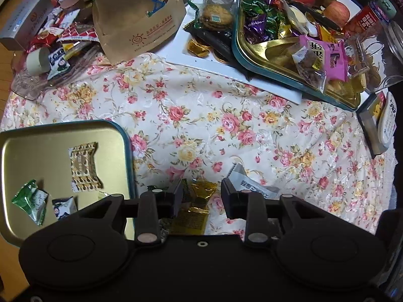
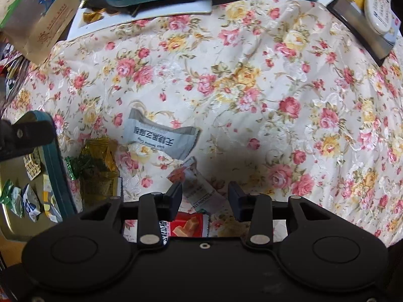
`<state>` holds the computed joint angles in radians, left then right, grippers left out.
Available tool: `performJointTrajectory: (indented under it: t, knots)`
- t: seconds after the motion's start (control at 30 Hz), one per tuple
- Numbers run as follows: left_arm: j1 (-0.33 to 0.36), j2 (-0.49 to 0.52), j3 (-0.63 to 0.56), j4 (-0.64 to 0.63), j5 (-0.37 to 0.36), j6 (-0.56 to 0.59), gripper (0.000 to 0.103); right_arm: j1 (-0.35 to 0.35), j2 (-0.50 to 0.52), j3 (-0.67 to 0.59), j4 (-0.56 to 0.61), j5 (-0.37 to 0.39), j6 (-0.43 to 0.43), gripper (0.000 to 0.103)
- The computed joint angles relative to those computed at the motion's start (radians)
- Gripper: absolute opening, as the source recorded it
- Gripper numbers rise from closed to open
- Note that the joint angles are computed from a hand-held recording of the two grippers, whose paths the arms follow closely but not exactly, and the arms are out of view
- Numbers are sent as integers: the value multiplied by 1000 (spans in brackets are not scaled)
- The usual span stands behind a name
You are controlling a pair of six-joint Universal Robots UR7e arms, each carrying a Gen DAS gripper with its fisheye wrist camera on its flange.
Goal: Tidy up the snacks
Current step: 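Grasp the red-and-white packet with the right tool while the left approaches the grey candy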
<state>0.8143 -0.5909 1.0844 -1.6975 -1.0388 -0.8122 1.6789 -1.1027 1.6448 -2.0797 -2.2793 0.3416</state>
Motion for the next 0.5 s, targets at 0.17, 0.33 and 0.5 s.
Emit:
performJointTrajectory:
  t: [0.17, 0.33, 0.5]
  knots:
    - [5, 5, -4, 2, -23, -2, 42, 11, 21, 11, -45, -5, -68, 43]
    - [6, 3, -1, -4, -24, 7, 42, 14, 49, 18, -44, -48, -95, 43]
    - [14, 2, 1, -12, -48, 2, 42, 14, 65, 27, -55, -79, -105, 43]
